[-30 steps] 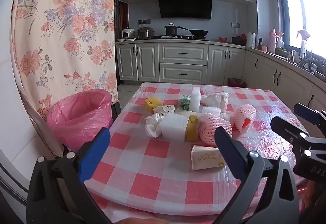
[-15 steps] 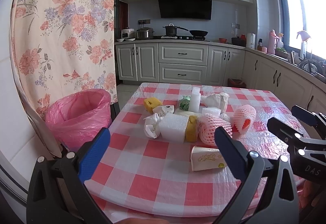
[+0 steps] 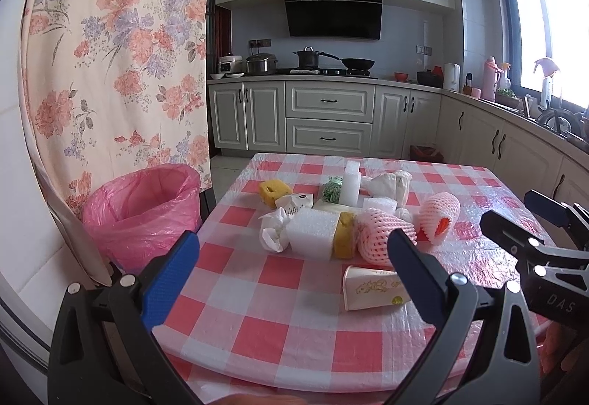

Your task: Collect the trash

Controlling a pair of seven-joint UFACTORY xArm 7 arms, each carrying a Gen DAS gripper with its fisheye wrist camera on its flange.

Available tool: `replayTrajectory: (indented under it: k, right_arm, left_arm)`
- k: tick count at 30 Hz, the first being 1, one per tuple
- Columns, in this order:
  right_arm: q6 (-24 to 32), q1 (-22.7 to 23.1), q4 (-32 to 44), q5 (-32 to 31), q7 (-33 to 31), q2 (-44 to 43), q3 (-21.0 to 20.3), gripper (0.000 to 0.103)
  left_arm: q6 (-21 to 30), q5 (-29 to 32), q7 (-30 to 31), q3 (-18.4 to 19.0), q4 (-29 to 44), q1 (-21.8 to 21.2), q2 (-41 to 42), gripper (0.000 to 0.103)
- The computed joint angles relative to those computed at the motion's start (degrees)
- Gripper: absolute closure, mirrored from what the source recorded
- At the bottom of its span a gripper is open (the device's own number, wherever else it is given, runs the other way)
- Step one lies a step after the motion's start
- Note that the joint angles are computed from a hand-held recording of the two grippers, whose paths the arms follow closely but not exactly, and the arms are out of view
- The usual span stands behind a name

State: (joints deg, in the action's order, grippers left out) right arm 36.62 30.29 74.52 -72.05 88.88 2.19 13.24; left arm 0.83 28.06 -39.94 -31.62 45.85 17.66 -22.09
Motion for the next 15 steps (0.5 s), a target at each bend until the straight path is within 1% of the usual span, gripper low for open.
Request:
replayTrajectory:
  k: [6,15]
  right_arm:
    - [0.02,-0.14,-0.45,0.31,-0.24,-0.43,0.03,0.018]
    - [-0.05,-0.33,-0.47,0.44,-0.45,-0.48,0.14,0.018]
  left_arm:
    - [0.7,-0.16,0.25,1.15,0.23,-1.25,0.18,0.004]
    - [1.04,0.45,-0.3,1.72,0.33,-1.8,0.37,0.004]
